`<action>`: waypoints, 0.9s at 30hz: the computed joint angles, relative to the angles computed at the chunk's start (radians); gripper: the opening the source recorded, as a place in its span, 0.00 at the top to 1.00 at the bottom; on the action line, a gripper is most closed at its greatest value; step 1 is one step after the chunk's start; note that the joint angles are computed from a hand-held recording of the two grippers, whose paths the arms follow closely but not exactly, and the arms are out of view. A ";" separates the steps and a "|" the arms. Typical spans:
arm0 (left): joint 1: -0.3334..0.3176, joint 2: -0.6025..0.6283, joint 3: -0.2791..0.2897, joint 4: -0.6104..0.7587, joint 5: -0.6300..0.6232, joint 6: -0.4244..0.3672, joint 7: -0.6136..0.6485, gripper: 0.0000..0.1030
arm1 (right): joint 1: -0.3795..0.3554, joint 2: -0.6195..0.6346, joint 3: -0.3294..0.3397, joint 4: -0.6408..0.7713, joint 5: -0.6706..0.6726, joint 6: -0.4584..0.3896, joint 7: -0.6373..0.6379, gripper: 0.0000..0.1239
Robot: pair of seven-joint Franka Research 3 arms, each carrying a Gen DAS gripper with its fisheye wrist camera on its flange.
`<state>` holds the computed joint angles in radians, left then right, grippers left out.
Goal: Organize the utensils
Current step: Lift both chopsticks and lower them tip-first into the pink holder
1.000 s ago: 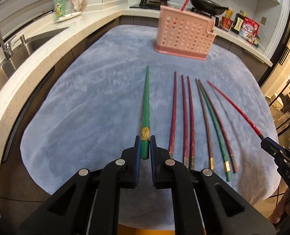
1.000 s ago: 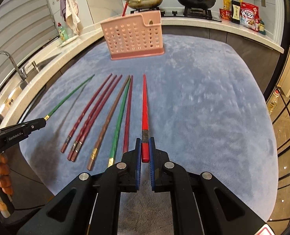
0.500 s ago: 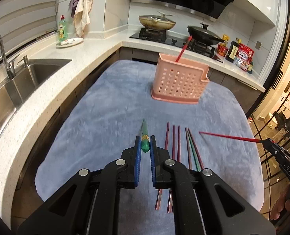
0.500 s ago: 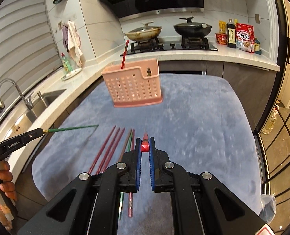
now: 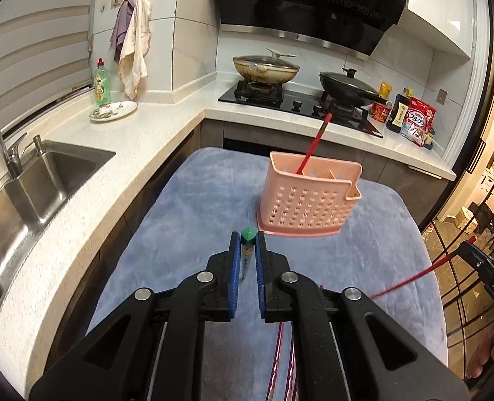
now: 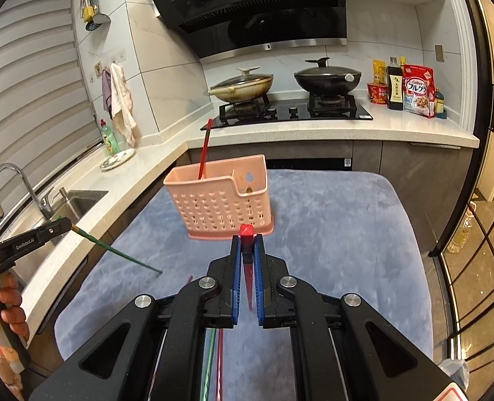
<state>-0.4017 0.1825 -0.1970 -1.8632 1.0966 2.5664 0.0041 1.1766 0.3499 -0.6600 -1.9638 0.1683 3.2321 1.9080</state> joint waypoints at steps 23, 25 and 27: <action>-0.053 0.255 0.140 0.582 0.149 0.044 0.060 0.93 | -0.504 0.404 0.373 0.886 0.048 -0.094 0.002 0.95; -0.060 0.295 0.162 0.639 0.136 0.060 0.069 0.93 | -0.532 0.477 0.382 1.014 0.023 -0.157 0.032 0.95; -0.066 0.330 0.180 0.682 0.112 0.072 0.086 0.93 | -0.557 0.548 0.395 1.133 -0.003 -0.219 0.058 0.95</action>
<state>-0.4681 0.5121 -0.0169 -1.1809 1.2086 2.6381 0.0902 0.6192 0.8974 -0.2654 -0.8311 0.1652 3.0127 1.9661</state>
